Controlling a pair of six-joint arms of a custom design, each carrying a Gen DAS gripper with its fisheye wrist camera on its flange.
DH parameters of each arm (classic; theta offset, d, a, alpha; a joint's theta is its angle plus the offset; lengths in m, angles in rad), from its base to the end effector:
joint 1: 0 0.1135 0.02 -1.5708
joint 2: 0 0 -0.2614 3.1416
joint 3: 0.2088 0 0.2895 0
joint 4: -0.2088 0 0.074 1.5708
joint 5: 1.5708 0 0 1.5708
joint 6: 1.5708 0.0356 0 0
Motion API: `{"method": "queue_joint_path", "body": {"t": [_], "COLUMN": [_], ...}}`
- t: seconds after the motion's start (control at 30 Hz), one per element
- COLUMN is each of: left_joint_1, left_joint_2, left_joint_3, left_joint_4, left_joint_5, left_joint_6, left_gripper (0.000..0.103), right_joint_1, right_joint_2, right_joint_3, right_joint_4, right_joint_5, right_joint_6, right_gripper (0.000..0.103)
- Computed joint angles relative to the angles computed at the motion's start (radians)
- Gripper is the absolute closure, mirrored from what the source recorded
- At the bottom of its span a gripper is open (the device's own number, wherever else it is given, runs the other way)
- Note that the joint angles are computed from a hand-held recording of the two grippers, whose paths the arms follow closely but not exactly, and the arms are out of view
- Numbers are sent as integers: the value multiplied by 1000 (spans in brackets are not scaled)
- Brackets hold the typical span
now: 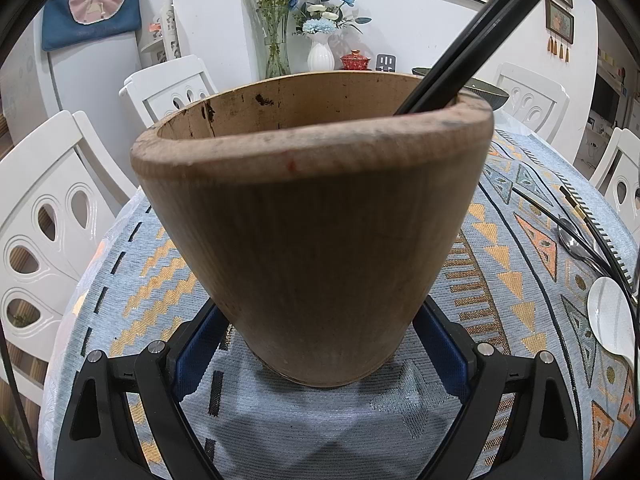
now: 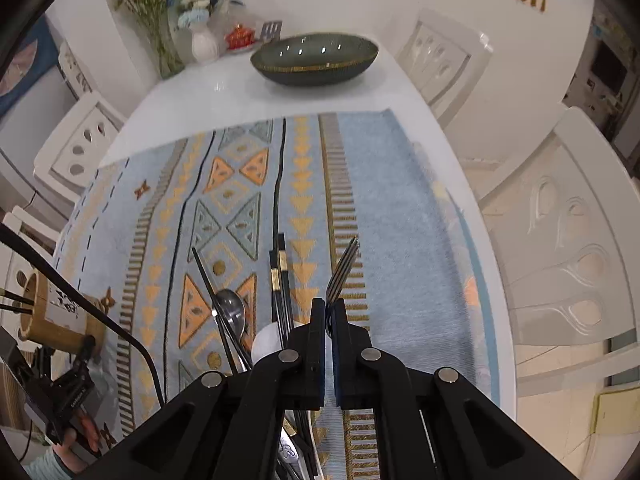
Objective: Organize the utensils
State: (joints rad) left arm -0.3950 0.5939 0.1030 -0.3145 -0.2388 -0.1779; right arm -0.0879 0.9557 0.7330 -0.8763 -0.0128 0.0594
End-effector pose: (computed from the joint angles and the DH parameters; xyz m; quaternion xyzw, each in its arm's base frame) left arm 0.1478 -0.0525 0.1009 0.0556 0.9205 0.0012 0.3869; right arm 0.2077 -0.0178 0.2253 0.0701 0.9698 0.0029 0.2338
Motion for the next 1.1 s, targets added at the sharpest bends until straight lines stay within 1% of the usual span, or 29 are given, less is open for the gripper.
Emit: {"method": "queue_joint_path", "body": {"t": [0.13,0.3,0.4,0.5,0.67,0.8,0.83,0.9,1.1], "left_joint_1": [1,-1,-2,-3,-2,-3,4,0,-5], "left_joint_2": [1,1,2,2,2,2,1,1,2], "left_joint_3": [0,-1,-1,-1,-1,-1,-1,-1,-2], "left_joint_4": [1,2,2,2,2,3,3,3,3], "left_joint_5": [0,0,-2,-2,-2,-2,3,-1,-4], "left_joint_6": [1,-1,-1,-1,-1,-1,3,1,-3], "left_gripper": [10,10,10,10,10,10,10,10,10], "right_joint_1": [-3,13,77,188,444,613,646,686,772], "right_joint_2": [-72,-157,-177,-179,-130,-64,-43,-7,110], "right_joint_3": [24,97,169,240,352,416,430,448,453], "right_joint_4": [-24,-31,-26,-9,51,126,149,189,281], "right_joint_5": [-22,-96,-116,-99,-4,30,29,-8,-60], "right_joint_6": [25,74,110,151,207,225,228,237,266], "right_gripper": [100,100,100,100,100,100,101,101,101]}}
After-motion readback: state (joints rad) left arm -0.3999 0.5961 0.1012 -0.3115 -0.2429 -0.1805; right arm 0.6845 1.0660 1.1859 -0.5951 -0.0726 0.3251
